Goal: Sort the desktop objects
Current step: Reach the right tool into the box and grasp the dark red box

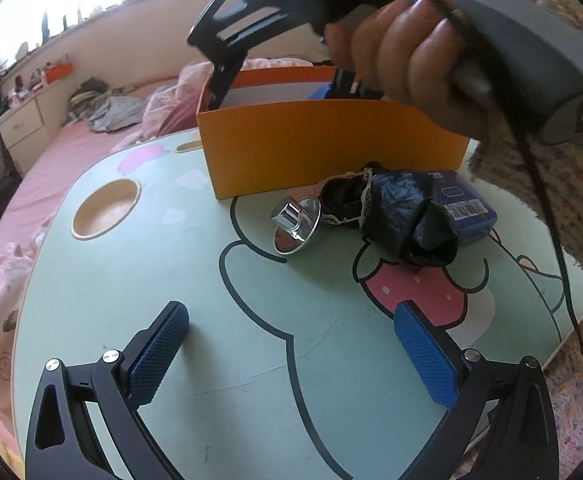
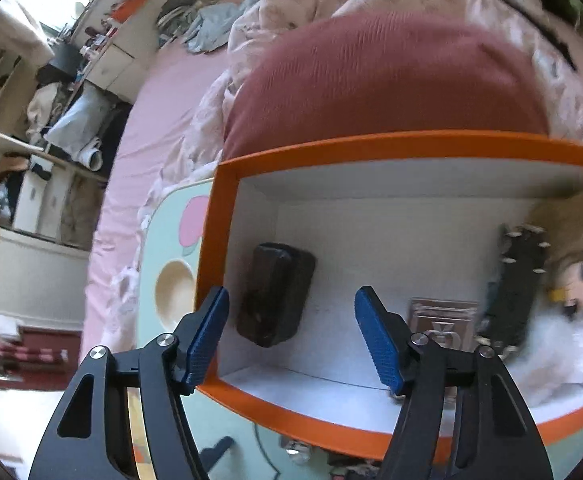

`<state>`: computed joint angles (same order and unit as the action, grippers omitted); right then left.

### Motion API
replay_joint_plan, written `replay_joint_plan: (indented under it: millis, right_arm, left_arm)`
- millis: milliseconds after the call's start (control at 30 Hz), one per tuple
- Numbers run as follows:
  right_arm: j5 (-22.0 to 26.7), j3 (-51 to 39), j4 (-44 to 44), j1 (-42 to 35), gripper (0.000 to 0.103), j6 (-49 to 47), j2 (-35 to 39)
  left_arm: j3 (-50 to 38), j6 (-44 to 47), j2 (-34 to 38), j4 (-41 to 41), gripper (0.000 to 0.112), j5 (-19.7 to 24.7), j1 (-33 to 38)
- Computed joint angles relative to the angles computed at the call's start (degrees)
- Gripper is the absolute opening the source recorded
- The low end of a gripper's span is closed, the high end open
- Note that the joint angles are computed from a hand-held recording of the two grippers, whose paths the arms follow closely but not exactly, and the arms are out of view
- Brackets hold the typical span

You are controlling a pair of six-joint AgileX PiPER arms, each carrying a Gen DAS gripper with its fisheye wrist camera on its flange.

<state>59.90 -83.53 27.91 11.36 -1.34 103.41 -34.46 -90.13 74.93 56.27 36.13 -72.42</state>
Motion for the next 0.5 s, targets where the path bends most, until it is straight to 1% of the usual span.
replay_joint_plan:
  millis: [100, 267, 300, 333, 367, 400, 433, 467, 500]
  right_arm:
    - [-0.2, -1.2, -3.5, 1.5, 0.066, 2.5, 1.2]
    - [0.4, -3.1, -6.5, 2.8, 0.066, 5.0, 3.2]
    - [-0.5, -2.7, -8.4, 3.7, 0.065, 5.4, 2.9]
    - [0.0, -3.8, -10.2, 4.6, 0.061, 6.1, 3.3]
    - [-0.5, -3.7, -12.0, 5.3, 0.05, 6.9, 3.1]
    - [-0.8, -3.9, -13.4, 5.7, 0.042, 7.5, 3.2]
    - [-1.2, -4.1, -15.3, 6.2, 0.031, 8.4, 3.3]
    - [-1.6, -4.3, -16.6, 6.6, 0.031, 8.8, 3.4]
    - [-1.7, -4.5, -15.8, 6.2, 0.031, 7.7, 3.5]
  left_arm:
    - [-0.1, 0.0, 0.1, 0.0, 0.102, 0.0, 0.0]
    - [-0.2, -0.2, 0.2, 0.0, 0.102, 0.3, -0.3]
    - [-0.2, -0.2, 0.2, 0.0, 0.102, 0.2, -0.3]
    - [-0.3, -0.2, 0.3, 0.0, 0.102, 0.1, -0.2]
    - [-0.3, -0.2, 0.2, 0.0, 0.102, 0.2, -0.2]
    - [-0.2, -0.2, 0.2, 0.0, 0.102, 0.2, -0.3]
    - [-0.2, -0.3, 0.2, 0.0, 0.102, 0.2, -0.3]
    - [-0.2, -0.3, 0.2, 0.1, 0.102, 0.3, -0.4]
    - [-0.3, -0.3, 0.3, 0.1, 0.102, 0.2, -0.3]
